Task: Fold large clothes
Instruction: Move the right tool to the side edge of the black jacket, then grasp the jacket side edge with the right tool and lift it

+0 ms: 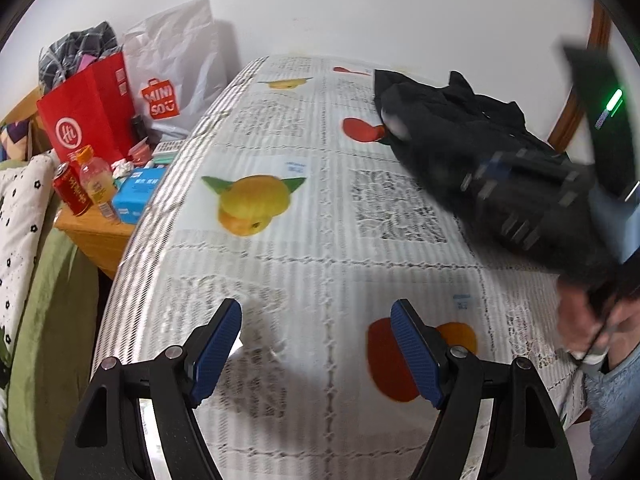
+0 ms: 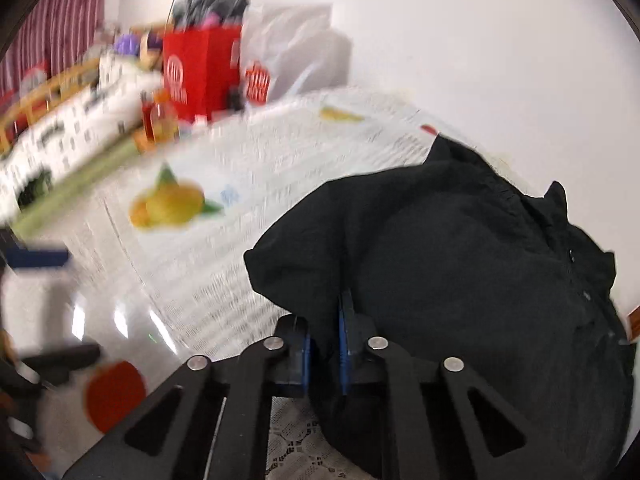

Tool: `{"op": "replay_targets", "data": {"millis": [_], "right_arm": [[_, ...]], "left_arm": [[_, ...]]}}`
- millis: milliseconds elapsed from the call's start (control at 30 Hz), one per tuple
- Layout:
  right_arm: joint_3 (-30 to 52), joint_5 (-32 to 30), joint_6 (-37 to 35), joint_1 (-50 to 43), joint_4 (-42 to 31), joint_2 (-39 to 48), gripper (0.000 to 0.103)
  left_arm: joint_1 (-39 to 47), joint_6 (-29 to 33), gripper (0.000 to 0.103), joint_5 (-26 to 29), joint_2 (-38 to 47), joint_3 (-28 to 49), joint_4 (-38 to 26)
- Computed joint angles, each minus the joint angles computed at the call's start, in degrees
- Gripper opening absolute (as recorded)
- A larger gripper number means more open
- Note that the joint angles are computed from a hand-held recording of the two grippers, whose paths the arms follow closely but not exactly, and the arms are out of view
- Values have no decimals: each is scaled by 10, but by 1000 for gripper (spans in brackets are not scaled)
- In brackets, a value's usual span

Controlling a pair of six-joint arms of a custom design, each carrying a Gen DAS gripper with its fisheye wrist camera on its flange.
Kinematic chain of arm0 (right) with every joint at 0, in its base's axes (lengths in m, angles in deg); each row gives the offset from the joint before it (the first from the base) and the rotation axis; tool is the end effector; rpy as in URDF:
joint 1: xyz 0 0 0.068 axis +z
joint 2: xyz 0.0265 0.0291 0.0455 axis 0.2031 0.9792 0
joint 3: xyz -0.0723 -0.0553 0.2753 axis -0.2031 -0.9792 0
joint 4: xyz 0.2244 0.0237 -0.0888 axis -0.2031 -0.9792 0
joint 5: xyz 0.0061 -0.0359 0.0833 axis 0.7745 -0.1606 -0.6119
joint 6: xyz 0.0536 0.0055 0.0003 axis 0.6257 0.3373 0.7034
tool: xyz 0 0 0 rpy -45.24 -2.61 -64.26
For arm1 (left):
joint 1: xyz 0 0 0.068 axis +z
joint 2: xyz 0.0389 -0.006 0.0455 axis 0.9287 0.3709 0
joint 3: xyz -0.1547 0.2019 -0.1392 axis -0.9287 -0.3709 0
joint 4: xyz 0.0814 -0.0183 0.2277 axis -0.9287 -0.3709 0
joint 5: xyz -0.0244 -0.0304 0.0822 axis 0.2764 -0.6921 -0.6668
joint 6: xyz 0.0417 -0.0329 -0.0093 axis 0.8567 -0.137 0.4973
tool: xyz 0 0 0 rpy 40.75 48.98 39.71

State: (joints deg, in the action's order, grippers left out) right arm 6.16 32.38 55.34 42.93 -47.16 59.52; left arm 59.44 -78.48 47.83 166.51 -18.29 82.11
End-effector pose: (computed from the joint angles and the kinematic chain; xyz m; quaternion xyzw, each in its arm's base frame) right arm 0.3070 0.1822 -0.0026 -0.2961 0.8853 0.0312 0.3571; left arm 0.2207 -0.0339 -0.0062 -0.0035 0.9524 -0.0449 0.3014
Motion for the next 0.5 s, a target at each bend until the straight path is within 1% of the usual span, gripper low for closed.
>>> {"op": "replay_targets", "data": {"millis": [100, 133, 200, 267, 300, 333, 400, 467, 500], "right_arm": [[-66, -74, 31, -55, 69, -59, 8], [-95, -99, 47, -83, 104, -81, 8], [-129, -109, 82, -125, 152, -107, 8], [-154, -105, 138, -181, 182, -131, 8], [-163, -119, 156, -207, 196, -132, 8], [-168, -131, 171, -234, 204, -133, 8], [-174, -131, 186, -279, 212, -127, 8], [-173, -136, 182, -317, 215, -111, 8], [-167, -136, 177, -337, 198, -104, 8]], "left_arm": [[-28, -12, 75, -14, -10, 8, -14], [-39, -17, 75, -20, -12, 10, -17], [-61, -29, 75, -32, -16, 18, -25], [-81, -40, 75, -35, -22, 30, -40], [-91, -44, 75, -35, -24, 35, -46], [-103, -49, 75, -37, -26, 39, -48], [-128, -55, 75, -45, -28, 46, -46], [-156, -58, 75, -57, -26, 55, -38], [-165, -58, 75, -58, -26, 62, -38]]}}
